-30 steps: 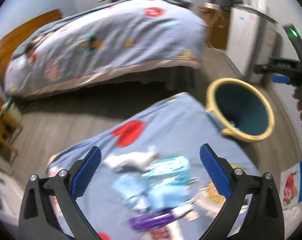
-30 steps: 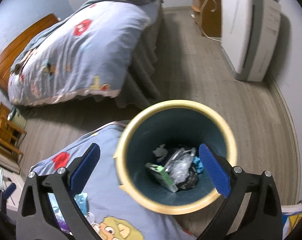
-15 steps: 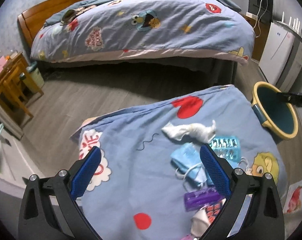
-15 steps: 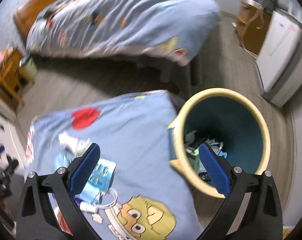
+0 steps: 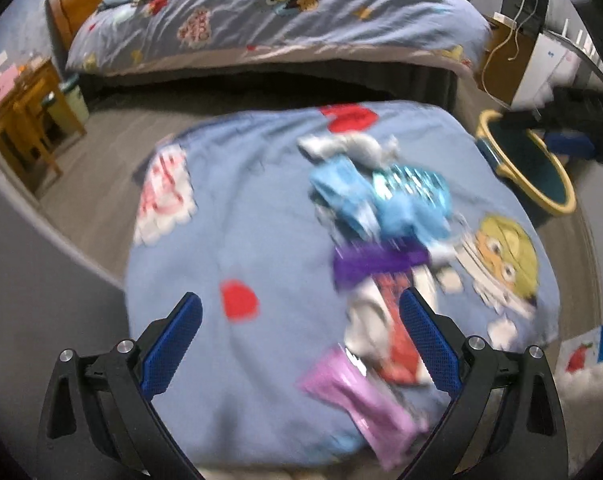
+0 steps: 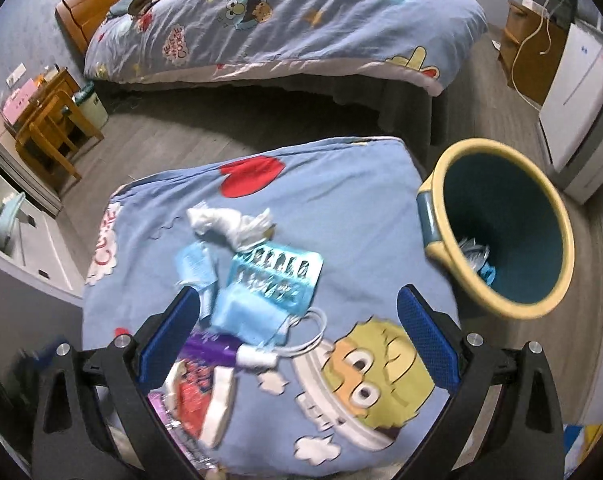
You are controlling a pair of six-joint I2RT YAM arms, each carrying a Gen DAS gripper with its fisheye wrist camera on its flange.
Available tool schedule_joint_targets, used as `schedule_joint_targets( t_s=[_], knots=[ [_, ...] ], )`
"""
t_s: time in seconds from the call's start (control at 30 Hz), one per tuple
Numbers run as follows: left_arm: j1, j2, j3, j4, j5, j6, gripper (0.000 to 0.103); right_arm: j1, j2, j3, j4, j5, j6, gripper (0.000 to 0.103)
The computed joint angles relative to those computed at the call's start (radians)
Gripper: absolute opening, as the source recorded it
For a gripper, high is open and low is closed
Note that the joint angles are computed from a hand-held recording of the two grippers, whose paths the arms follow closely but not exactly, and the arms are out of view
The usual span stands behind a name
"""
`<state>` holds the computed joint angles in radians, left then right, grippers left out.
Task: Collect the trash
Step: 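Move both tools back over the remaining trash on the pillow, then grasp the pink wrapper with left gripper while right gripper grasps red-white snack packet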
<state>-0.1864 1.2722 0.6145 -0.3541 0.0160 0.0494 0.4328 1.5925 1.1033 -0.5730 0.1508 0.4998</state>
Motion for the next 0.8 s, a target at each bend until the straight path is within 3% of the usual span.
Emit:
schedule_joint_targets(
  t_s=[0.13,0.27,0.4,0.57,0.67,0.8],
  knots=[
    [-0.047,-0.016,-0.073,-0.024,-0.009,-0.059,0.093,0.034,-0.049,-0.053,0.017,-0.016,0.071,0.097],
    [-0.073,0.059,-0.088,-0.028,0.002,-0.057,0.061,0.061,-0.077,-0.075,0.009,0.000,0.075,0.097],
    [-0.055,0.130,-0.080,-0.016,0.078,-0.043,0.059,0.065,-0.103,-0.098,0.007,0.010,0.071,0.097],
    [-0.062,0.166,-0.067,-0.012,0.063,-0.014,0.021,0.053,-0.125,-0.118,0.012,0.011,0.069,0.097],
    [-0.050,0.118,-0.054,-0.021,0.045,0.017,0.012,0.044,-0.131,-0.120,0.019,0.007,0.063,0.097],
    [-0.004,0.084,0.011,-0.067,0.045,0.050,0.012,0.029,-0.130,-0.108,0.028,-0.006,0.044,0.097]
  ],
)
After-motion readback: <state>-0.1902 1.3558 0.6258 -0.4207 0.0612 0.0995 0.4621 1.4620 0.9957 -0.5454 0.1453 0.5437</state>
